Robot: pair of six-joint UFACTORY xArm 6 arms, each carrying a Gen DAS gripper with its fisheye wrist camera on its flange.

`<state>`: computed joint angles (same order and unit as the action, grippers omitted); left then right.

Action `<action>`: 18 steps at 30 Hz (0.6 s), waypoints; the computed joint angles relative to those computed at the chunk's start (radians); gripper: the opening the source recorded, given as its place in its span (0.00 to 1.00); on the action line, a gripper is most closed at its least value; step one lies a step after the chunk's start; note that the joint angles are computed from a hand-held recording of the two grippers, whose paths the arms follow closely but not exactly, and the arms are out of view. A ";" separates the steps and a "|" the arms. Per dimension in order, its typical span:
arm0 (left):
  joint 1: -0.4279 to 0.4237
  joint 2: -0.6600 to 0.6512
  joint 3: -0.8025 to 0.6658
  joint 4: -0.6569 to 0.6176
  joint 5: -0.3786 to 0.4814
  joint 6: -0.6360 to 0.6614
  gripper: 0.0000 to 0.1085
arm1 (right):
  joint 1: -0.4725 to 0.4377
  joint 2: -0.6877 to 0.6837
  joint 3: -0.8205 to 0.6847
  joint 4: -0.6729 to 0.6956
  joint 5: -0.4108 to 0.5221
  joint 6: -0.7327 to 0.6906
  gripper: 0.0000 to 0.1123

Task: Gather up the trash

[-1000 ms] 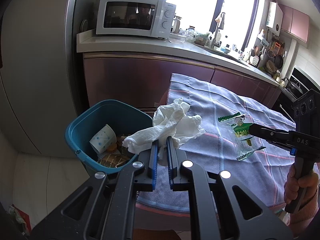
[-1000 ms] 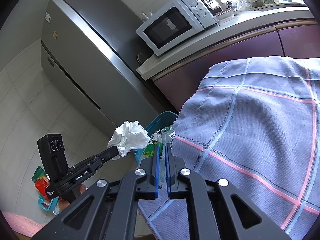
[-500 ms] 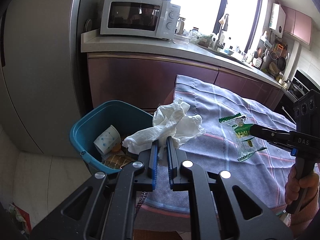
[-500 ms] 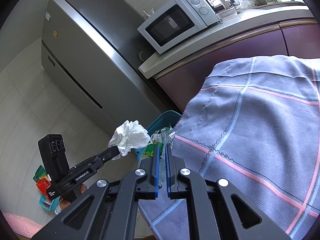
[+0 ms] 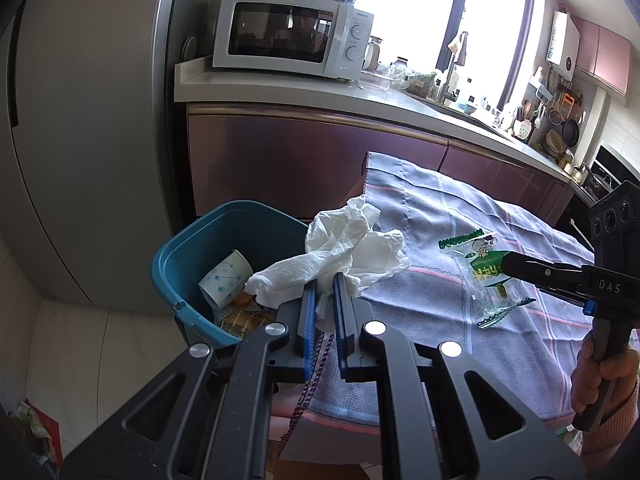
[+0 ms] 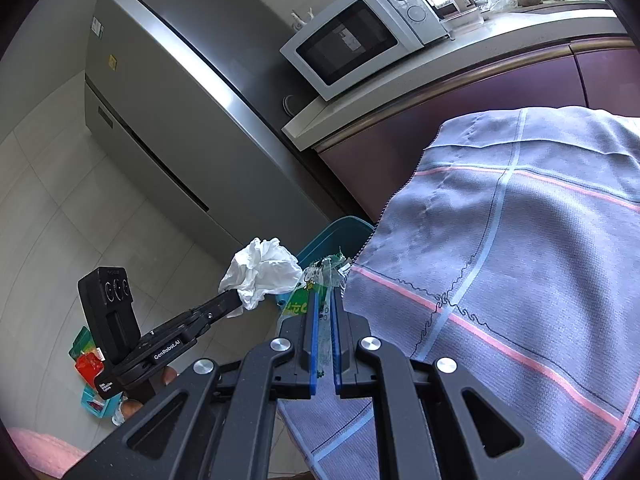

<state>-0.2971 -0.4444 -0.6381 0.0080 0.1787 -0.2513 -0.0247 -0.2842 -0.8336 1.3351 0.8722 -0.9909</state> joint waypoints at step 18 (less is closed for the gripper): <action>0.050 0.018 -0.010 0.045 0.001 -0.044 0.08 | 0.046 0.060 -0.063 -0.008 0.006 0.012 0.04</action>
